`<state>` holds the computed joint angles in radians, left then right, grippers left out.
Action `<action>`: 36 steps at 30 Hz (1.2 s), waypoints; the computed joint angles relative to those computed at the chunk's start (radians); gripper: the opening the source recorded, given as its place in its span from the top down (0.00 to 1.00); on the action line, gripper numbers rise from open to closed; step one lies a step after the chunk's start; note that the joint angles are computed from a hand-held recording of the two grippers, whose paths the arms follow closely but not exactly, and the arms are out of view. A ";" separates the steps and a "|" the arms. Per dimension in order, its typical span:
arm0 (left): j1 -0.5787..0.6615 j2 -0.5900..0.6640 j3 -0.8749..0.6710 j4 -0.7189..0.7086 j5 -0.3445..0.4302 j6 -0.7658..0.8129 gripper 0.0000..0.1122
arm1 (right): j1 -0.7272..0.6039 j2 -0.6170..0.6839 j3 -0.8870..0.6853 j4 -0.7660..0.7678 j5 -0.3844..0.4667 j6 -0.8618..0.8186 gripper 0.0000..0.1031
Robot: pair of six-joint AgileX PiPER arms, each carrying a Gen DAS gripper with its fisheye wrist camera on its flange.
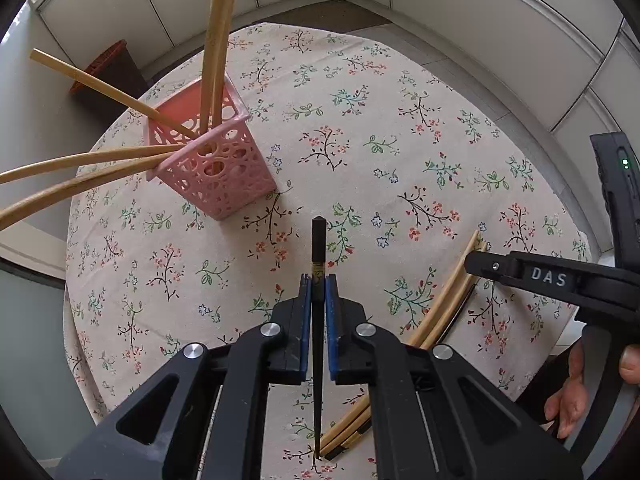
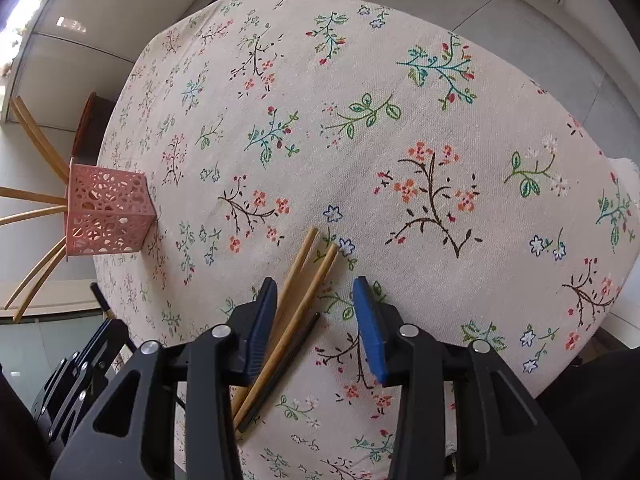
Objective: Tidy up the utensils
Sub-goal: 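Close the right tool on a wooden chopstick and lift it while the left tool holds the black chopstick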
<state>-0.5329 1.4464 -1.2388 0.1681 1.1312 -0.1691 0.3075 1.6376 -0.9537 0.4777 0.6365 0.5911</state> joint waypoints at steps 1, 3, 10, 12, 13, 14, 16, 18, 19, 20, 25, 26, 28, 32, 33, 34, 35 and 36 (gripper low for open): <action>-0.024 0.002 0.004 0.006 -0.006 -0.028 0.95 | 0.002 0.010 -0.018 -0.023 0.013 0.017 0.64; -0.011 0.019 -0.022 0.006 -0.004 -0.018 0.95 | 0.034 0.036 -0.063 -0.109 0.034 0.094 0.68; 0.012 0.060 -0.045 -0.017 -0.046 -0.024 0.94 | 0.077 0.043 -0.051 -0.150 -0.008 0.158 0.85; 0.022 0.064 -0.043 -0.019 -0.053 -0.026 0.94 | 0.062 0.029 -0.023 -0.115 -0.027 0.121 0.86; 0.026 0.065 -0.043 -0.018 -0.052 -0.028 0.94 | 0.063 0.031 -0.027 -0.122 -0.028 0.121 0.87; 0.027 0.066 -0.044 -0.018 -0.051 -0.030 0.94 | 0.068 0.034 -0.031 -0.131 -0.034 0.129 0.87; 0.026 0.069 -0.045 -0.014 -0.053 -0.036 0.94 | 0.082 0.045 -0.045 -0.156 -0.050 0.140 0.87; 0.024 0.067 -0.046 -0.009 -0.053 -0.043 0.94 | 0.103 0.063 -0.068 -0.184 -0.071 0.137 0.89; 0.026 0.066 -0.047 -0.009 -0.053 -0.045 0.94 | 0.108 0.071 -0.079 -0.178 -0.083 0.125 0.90; 0.030 0.063 -0.046 -0.011 -0.053 -0.047 0.94 | 0.101 0.070 -0.078 -0.137 -0.105 0.073 0.91; 0.058 0.044 -0.041 -0.036 -0.055 -0.035 0.94 | 0.061 0.039 -0.119 -0.154 -0.077 0.039 0.95; 0.060 0.044 -0.042 -0.039 -0.055 -0.034 0.94 | 0.051 0.037 -0.129 -0.156 -0.062 0.033 0.95; 0.066 0.052 -0.047 -0.042 -0.048 -0.037 0.94 | 0.035 0.039 -0.148 -0.165 -0.037 0.030 0.94; 0.101 0.106 -0.036 -0.073 -0.037 -0.015 0.92 | 0.004 0.030 -0.140 -0.156 -0.024 0.001 0.94; 0.114 0.129 -0.032 -0.083 -0.035 -0.009 0.91 | -0.003 0.025 -0.140 -0.156 -0.015 -0.007 0.94; 0.126 0.152 -0.029 -0.091 -0.034 -0.004 0.90 | -0.009 0.021 -0.138 -0.156 -0.009 -0.015 0.94; 0.131 0.175 -0.027 -0.082 -0.035 -0.012 0.90 | -0.019 0.011 -0.132 -0.152 -0.005 -0.026 0.94; 0.128 0.202 -0.030 -0.051 -0.033 -0.038 0.89 | -0.029 0.000 -0.125 -0.150 -0.001 -0.035 0.94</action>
<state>-0.4047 1.6482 -1.2692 0.1169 1.0979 -0.2070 0.2784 1.6378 -1.0792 0.3279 0.6353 0.5558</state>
